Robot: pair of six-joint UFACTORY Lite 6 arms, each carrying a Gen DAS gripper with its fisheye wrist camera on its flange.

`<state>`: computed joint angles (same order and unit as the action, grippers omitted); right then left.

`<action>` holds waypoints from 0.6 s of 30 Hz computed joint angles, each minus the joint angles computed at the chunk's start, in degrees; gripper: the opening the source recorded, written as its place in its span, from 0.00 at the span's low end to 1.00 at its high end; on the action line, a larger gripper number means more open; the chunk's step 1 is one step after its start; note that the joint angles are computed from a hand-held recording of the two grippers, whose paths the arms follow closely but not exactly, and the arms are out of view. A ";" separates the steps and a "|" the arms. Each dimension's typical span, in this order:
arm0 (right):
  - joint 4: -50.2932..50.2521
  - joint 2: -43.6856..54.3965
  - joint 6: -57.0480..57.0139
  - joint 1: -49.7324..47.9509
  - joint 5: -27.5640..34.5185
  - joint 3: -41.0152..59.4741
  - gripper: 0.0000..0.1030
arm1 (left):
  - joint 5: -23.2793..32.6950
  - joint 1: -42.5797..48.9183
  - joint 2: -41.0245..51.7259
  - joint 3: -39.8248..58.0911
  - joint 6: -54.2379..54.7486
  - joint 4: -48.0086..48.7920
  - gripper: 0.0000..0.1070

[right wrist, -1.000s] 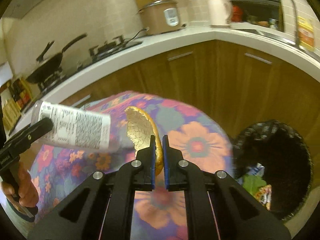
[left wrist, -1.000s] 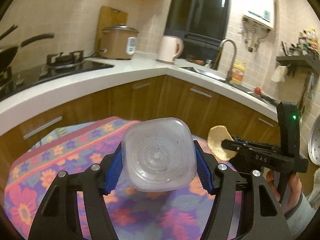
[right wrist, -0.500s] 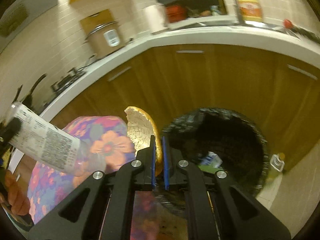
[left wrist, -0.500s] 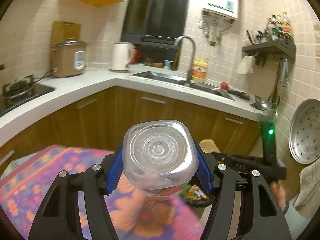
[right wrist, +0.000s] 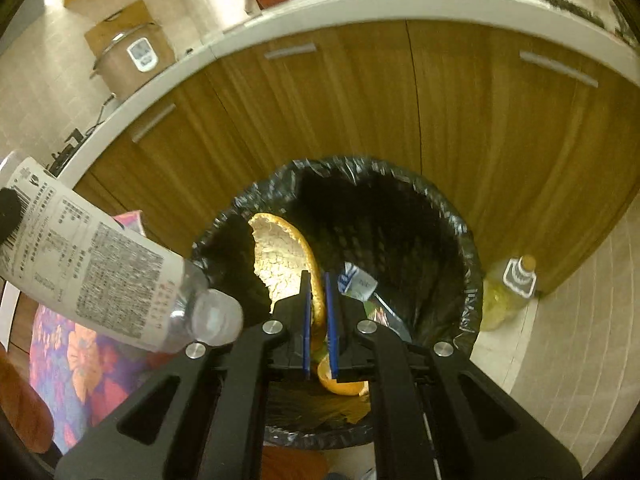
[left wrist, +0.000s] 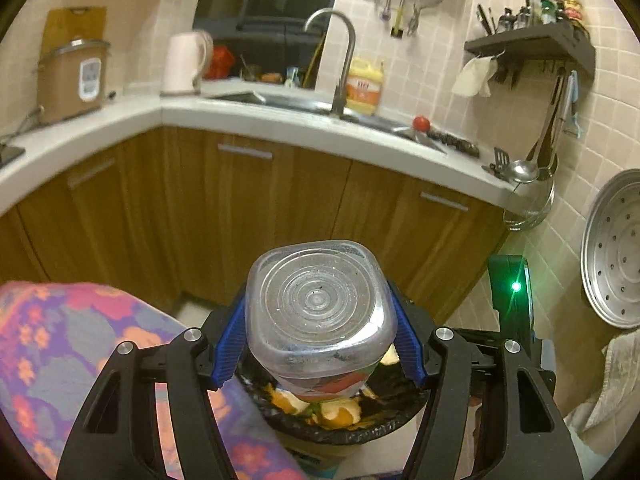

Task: Collect trash
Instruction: 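Carry the bottle and peel over the bin and open both grippers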

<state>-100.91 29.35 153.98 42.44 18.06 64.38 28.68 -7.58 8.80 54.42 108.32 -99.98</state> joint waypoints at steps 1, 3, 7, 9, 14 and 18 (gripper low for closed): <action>-1.34 0.60 1.59 -0.45 -0.48 0.12 0.05 | -0.30 -0.35 0.93 0.52 0.18 -0.43 0.58; -5.81 1.37 5.87 -1.43 -1.85 0.00 0.06 | -1.39 -1.51 3.88 2.57 -0.49 -0.58 0.58; -12.21 1.31 12.09 -2.09 -2.78 -1.25 0.07 | -3.77 -3.97 8.59 6.80 -3.76 1.86 0.58; -12.45 0.77 12.48 -1.94 -2.53 -2.08 0.08 | -4.02 -4.47 9.72 7.68 -5.69 3.73 0.58; -14.67 -2.17 15.03 -1.31 -1.51 -5.23 0.09 | -3.81 -4.75 8.98 6.52 -6.58 4.58 0.61; -15.34 -4.70 16.70 -0.64 -0.49 -7.58 0.10 | -3.14 -3.70 6.31 4.34 -7.14 5.47 0.62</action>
